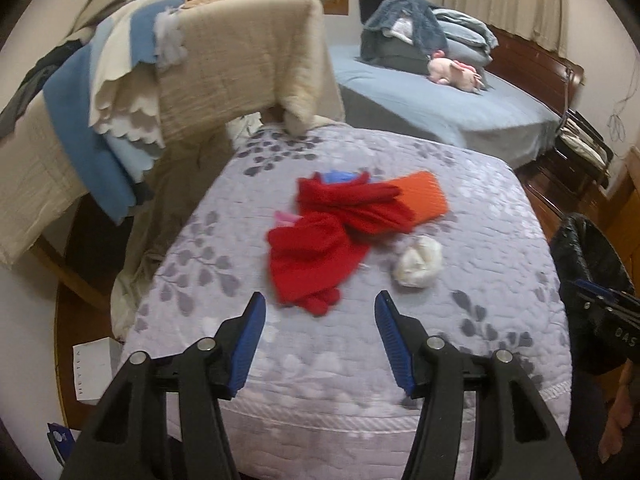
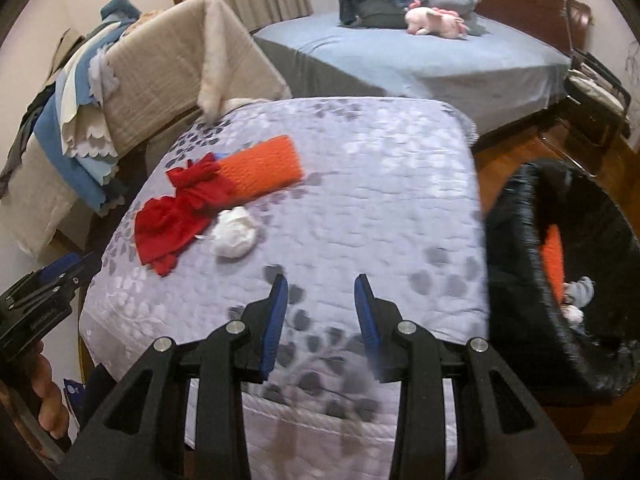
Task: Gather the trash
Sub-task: 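Withdraw both open tools from the bin back over the cushion, then close the right tool on the white crumpled tissue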
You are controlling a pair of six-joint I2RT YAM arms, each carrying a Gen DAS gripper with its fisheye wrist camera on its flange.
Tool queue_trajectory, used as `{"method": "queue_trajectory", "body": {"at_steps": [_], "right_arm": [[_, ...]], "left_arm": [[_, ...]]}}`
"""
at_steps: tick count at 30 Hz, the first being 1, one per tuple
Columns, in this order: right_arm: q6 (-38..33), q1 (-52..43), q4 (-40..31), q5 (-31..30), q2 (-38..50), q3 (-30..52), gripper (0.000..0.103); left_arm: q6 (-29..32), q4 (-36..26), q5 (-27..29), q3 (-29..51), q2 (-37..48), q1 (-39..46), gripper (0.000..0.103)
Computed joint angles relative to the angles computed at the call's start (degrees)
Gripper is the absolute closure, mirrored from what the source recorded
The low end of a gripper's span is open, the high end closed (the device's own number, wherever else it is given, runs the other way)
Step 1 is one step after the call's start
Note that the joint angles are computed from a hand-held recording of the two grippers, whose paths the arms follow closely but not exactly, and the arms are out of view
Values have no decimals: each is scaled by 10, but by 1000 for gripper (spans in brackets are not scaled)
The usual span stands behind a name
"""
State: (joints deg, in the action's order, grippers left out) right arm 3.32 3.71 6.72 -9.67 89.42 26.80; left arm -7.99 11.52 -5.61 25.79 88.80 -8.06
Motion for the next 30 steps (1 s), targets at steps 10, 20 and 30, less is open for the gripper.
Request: {"method": "queue_trajectory", "body": {"at_steps": [10, 20, 30], "right_arm": [[89, 118, 80, 70, 121, 57, 66], [123, 167, 109, 99, 217, 126, 63], [126, 168, 103, 99, 302, 194, 63]], "left_arm": [[76, 77, 63, 6, 68, 95, 47], [119, 141, 101, 38, 163, 132, 47], [134, 146, 122, 98, 246, 142, 47]]}}
